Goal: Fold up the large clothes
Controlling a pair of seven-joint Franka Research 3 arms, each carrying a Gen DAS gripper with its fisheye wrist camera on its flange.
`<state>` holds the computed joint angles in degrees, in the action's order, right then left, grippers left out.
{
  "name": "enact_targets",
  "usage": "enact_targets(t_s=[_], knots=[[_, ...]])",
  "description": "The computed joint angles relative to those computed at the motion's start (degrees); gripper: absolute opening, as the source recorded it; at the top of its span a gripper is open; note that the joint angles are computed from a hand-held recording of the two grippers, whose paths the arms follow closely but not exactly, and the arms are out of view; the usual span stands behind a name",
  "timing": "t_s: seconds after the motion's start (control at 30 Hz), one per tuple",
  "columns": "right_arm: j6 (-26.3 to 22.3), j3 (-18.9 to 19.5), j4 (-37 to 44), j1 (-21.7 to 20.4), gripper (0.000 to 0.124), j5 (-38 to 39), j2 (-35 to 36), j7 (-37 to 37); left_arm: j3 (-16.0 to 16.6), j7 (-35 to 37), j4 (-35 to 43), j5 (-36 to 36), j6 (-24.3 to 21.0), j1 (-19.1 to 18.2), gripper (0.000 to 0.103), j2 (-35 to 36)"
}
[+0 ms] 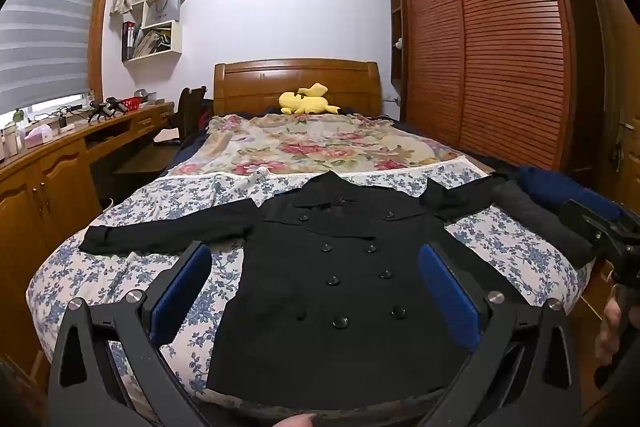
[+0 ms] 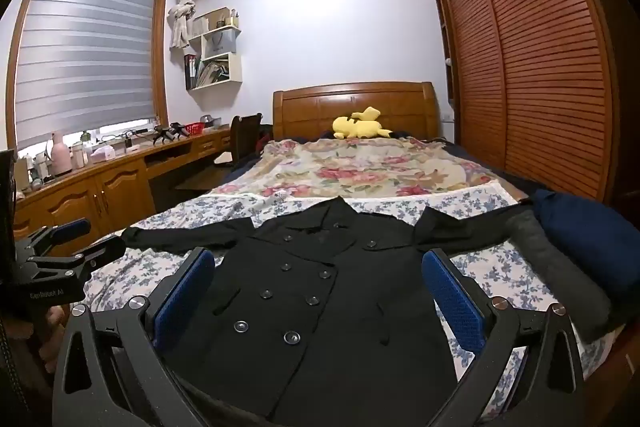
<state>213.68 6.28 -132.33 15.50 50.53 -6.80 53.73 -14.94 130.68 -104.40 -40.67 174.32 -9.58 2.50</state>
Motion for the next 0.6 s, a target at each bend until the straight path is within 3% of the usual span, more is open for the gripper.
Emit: enact_targets(t_s=[0.6], knots=[[0.5,-0.5,-0.6,-0.1,0.103,-3.0,0.2,3.3,0.5,0.2,-0.2,0.3,-0.1,-0.3,0.103,-0.7]])
